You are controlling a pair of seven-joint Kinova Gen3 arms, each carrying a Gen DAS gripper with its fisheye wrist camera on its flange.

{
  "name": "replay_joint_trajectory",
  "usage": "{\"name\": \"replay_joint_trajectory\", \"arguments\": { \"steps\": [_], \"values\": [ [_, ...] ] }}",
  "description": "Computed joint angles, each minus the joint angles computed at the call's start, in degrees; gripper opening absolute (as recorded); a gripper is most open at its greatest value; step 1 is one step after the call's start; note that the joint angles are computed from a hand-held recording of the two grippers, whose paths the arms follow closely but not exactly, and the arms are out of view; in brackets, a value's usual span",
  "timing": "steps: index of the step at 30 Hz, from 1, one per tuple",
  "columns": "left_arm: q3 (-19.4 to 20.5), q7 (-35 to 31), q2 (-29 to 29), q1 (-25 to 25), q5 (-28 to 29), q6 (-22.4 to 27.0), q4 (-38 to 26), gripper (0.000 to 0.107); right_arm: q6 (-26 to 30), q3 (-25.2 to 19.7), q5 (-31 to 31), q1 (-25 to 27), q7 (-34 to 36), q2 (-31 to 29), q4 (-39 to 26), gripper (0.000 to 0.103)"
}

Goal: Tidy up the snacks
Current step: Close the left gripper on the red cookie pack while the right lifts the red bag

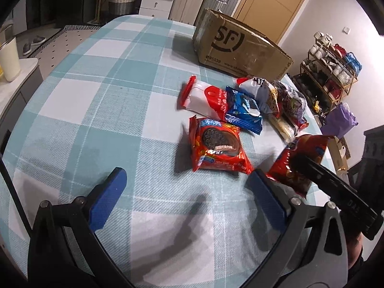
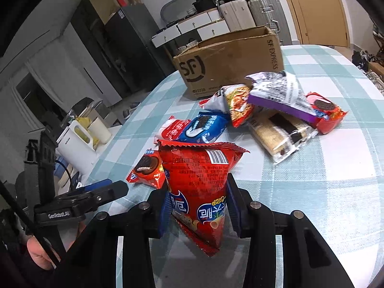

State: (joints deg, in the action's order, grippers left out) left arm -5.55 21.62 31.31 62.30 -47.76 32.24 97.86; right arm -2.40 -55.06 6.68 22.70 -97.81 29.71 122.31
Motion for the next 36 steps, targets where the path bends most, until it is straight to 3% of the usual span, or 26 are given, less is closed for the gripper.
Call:
{"name": "replay_joint_trajectory", "arguments": {
  "steps": [8,16,30,33,34,35,36],
  "values": [
    [2.3,-9.1,3.5,-3.7,5.6,2.0,-5.9,0.102,-1.5,1.5,1.7,1.2,-1.6,-2.1,1.9,0.040],
    [1.5,-15.6,6.4,-4.6,10.0,4.8,-11.5,0.102,-1.8,-1.3,4.0,6.3,-3.4,-1.5,2.8,0.040],
    [2.3,-28.3,14.1,-4.4,14.6,20.7,-26.4,0.100,-2.9,-3.0,7.3,10.1,-7.0,-1.4,4.2,0.040],
    [1.2,-27.7,13.4,-3.1,13.1,18.9,-24.7,0.082,-2.9,-3.2,7.9,10.6,-7.7,-1.8,4.4,0.040],
    [0.9,-27.4,13.1,-2.7,12.4,18.4,-24.0,0.058,-2.8,-3.3,8.0,10.7,-7.9,-1.9,4.5,0.040],
    [0.1,-26.8,12.8,-1.6,11.1,18.1,-23.4,0.049,-2.8,-3.2,8.1,10.8,-8.1,-2.0,4.6,0.040],
    [0.2,-26.9,12.6,-1.6,10.6,17.4,-22.8,0.049,-2.8,-3.4,8.2,11.0,-8.4,-2.0,4.7,0.040]
  ]
}}
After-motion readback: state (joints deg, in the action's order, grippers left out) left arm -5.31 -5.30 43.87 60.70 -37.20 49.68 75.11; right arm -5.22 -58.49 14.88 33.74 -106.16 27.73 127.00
